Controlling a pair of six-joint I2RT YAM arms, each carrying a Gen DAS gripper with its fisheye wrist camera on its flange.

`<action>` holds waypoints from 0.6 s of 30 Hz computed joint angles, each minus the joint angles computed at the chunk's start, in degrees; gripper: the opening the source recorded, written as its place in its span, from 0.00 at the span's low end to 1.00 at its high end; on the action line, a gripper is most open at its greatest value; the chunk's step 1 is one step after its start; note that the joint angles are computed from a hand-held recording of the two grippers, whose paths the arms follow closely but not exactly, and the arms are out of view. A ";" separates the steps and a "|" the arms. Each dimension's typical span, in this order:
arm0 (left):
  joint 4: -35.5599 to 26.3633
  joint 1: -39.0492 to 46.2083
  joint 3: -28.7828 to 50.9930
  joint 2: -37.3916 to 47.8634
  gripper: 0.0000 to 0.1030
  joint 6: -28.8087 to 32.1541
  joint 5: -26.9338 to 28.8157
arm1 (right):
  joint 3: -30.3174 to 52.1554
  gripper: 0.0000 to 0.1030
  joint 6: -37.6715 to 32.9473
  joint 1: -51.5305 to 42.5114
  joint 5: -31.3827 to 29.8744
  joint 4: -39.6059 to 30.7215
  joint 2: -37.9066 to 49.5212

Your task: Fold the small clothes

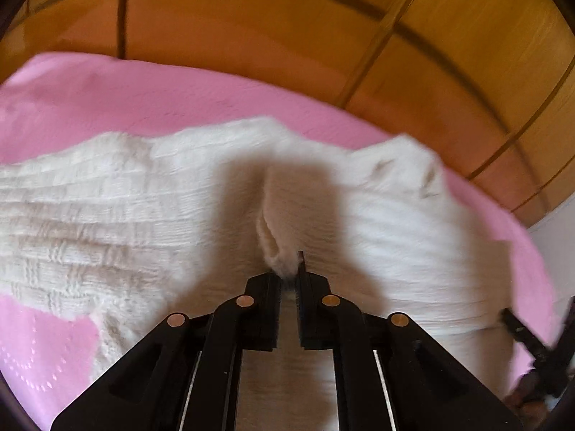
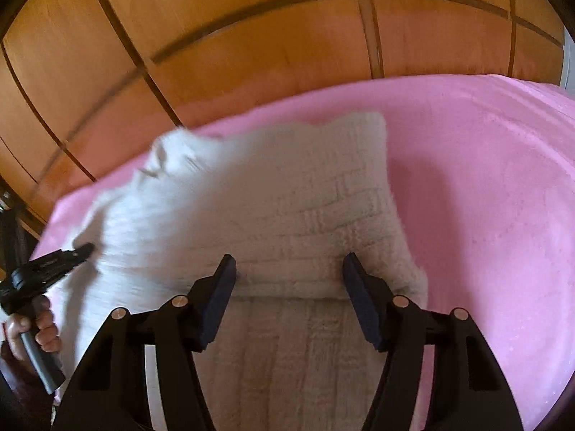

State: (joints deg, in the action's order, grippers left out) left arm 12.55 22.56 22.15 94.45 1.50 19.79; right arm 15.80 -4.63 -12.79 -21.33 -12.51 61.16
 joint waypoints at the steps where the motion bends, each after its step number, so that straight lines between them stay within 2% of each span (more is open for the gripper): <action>1: 3.15 0.11 -1.50 0.58 0.07 0.45 0.15 | -1.74 0.61 0.38 1.96 2.35 2.65 -0.95; 2: 5.10 0.65 -2.83 0.27 0.07 0.74 0.76 | -2.79 0.61 1.00 3.61 4.29 3.98 -1.86; 3: 5.28 2.43 -3.74 -0.46 0.12 2.14 2.08 | -3.45 0.62 1.56 4.80 5.63 4.83 -2.52; 4: 5.30 3.80 -4.65 -1.53 0.22 2.52 2.82 | -4.51 0.63 1.86 6.19 7.31 6.21 -3.34; 5: 4.94 5.46 -5.37 -2.68 0.25 2.93 3.66 | -5.30 0.63 2.15 7.08 8.41 7.41 -3.75; 7: 1.88 10.97 -5.64 -5.07 0.37 4.40 7.82 | -6.17 0.65 3.06 9.36 11.15 8.83 -4.27; 8: -0.20 14.39 -5.46 -5.89 0.38 5.70 10.17 | -6.36 0.66 3.25 10.07 12.04 9.02 -4.48; 10: -8.12 23.31 -3.42 -7.00 0.38 11.49 16.11 | -6.80 0.69 3.59 11.23 13.20 10.01 -4.35; 12: -18.61 33.38 1.30 -4.60 0.38 20.29 21.07 | -6.78 0.71 3.50 11.54 13.15 10.61 -3.74; 14: -25.19 41.59 5.89 -1.19 0.38 25.46 22.05 | -6.86 0.78 3.01 11.14 12.55 10.06 -4.32; 15: -29.00 45.91 8.57 0.44 0.38 28.67 22.59 | -6.77 0.87 2.42 10.77 11.57 9.92 -4.16; 17: -34.96 54.53 16.09 6.84 0.38 32.60 23.45 | -6.74 0.89 1.84 11.63 11.75 9.81 -3.87; 18: -36.01 57.47 19.22 9.55 0.38 32.33 23.76 | -6.79 0.89 2.26 12.73 12.91 10.01 -3.83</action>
State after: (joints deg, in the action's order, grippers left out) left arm -23.46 80.03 41.37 104.00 33.83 43.55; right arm 9.00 -2.37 -0.05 -8.42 -2.50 57.34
